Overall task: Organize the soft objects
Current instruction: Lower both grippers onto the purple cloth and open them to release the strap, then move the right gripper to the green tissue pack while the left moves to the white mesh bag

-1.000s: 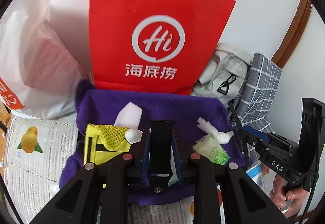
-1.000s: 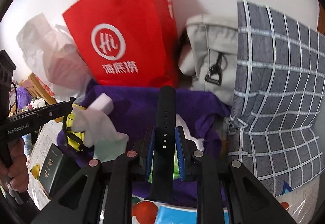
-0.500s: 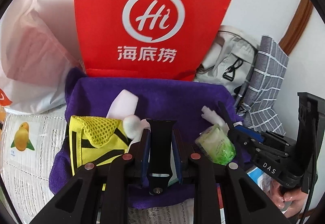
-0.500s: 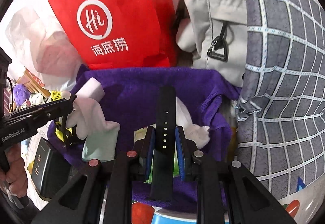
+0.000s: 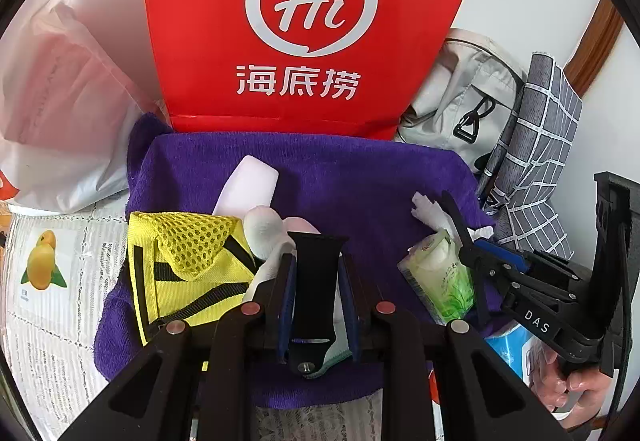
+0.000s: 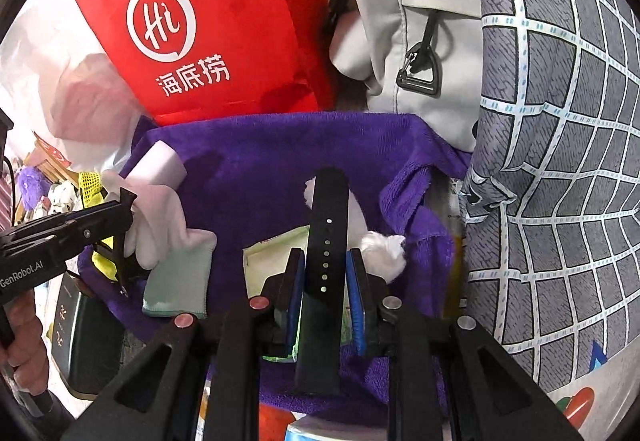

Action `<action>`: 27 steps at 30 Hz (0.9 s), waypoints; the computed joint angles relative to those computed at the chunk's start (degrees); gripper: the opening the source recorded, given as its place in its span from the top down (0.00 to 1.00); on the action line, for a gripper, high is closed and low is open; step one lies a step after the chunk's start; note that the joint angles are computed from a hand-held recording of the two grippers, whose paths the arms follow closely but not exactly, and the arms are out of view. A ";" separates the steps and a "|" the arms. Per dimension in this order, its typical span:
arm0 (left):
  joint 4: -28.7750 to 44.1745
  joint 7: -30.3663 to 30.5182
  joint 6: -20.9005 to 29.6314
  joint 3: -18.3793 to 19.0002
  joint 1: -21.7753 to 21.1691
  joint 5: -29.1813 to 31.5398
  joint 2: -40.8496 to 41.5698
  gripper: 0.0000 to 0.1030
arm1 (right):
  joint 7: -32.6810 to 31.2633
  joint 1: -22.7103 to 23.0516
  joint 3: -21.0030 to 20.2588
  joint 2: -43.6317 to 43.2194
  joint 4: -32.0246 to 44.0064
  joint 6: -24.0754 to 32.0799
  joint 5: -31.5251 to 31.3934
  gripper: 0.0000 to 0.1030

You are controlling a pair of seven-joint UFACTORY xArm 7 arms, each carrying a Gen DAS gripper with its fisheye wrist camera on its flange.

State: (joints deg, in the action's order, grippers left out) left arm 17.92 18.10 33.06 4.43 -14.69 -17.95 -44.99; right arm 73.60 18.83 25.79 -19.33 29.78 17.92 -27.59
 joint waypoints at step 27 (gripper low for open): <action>-1.11 -1.32 6.36 -1.04 1.69 2.39 -16.32 0.46 | 4.75 11.20 13.07 -16.44 4.03 23.22 -0.37 0.36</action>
State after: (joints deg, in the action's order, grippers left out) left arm 16.82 16.78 39.42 3.40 -13.00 -15.57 -61.31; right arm 78.35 30.03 38.86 -35.76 33.81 41.14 -27.96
